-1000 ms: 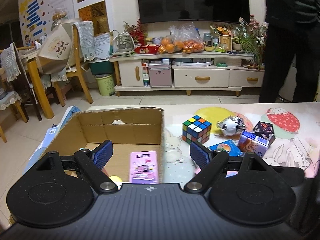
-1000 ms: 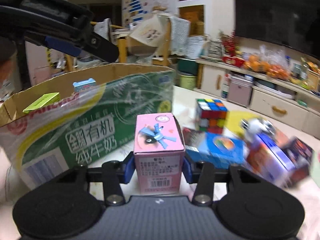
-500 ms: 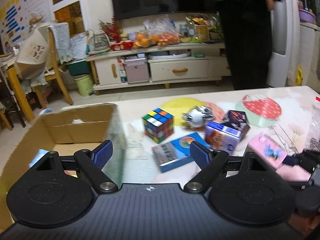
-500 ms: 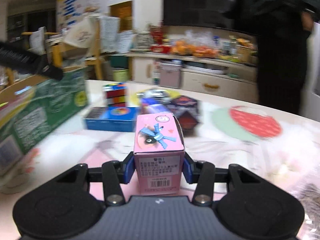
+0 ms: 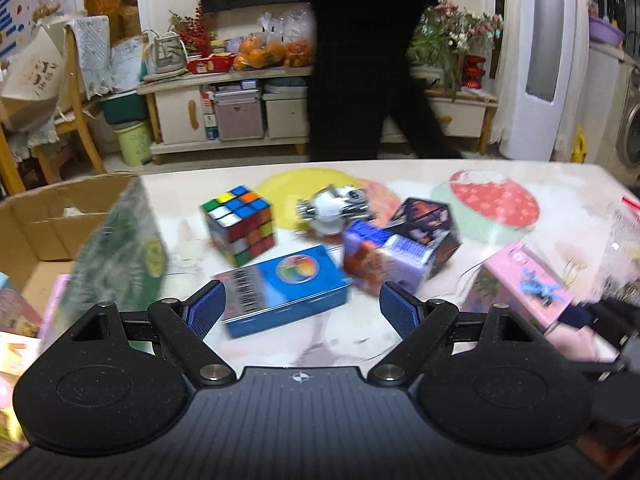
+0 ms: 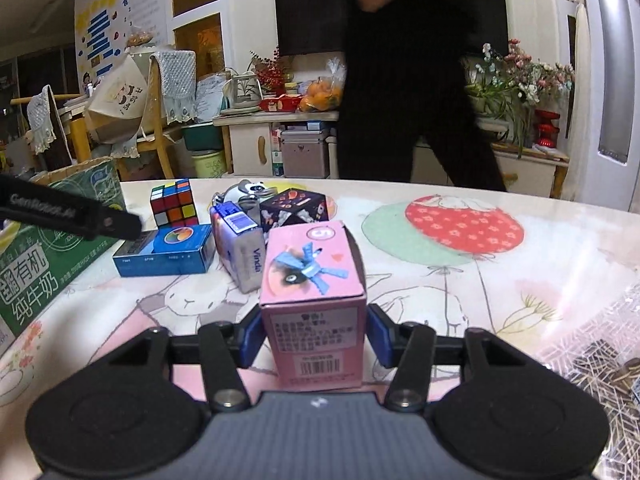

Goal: Organize rigid objects
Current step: 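Grasp the blue-white Vinda tissue pack with the left tool while the right tool holds the pink box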

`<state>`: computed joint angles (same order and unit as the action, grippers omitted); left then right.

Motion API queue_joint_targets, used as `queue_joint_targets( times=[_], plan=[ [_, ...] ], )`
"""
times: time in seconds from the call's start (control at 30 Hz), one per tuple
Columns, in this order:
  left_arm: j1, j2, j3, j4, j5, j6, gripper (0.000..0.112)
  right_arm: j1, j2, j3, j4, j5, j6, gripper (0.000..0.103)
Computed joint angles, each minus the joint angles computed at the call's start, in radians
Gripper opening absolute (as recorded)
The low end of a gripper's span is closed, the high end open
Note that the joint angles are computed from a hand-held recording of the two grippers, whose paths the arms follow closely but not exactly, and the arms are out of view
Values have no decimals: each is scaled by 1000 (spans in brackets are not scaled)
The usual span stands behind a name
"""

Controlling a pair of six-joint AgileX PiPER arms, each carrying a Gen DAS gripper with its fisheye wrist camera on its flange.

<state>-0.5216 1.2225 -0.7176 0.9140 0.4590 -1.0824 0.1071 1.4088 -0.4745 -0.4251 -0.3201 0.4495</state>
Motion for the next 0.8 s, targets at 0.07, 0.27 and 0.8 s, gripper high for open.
queue_joint_targets(
  times=[0.07,0.27,0.8],
  plan=[
    [-26,35,-13,51,-11,-83,103,-6,2,1,-18,1,5,65],
    [-81,166,-80,110,-29,-250,103,-55,22,0,-118,-17,56,69],
    [-129,374,-173,395,-2,-680,88,-137,36,-22,-437,-63,296,78]
  ],
)
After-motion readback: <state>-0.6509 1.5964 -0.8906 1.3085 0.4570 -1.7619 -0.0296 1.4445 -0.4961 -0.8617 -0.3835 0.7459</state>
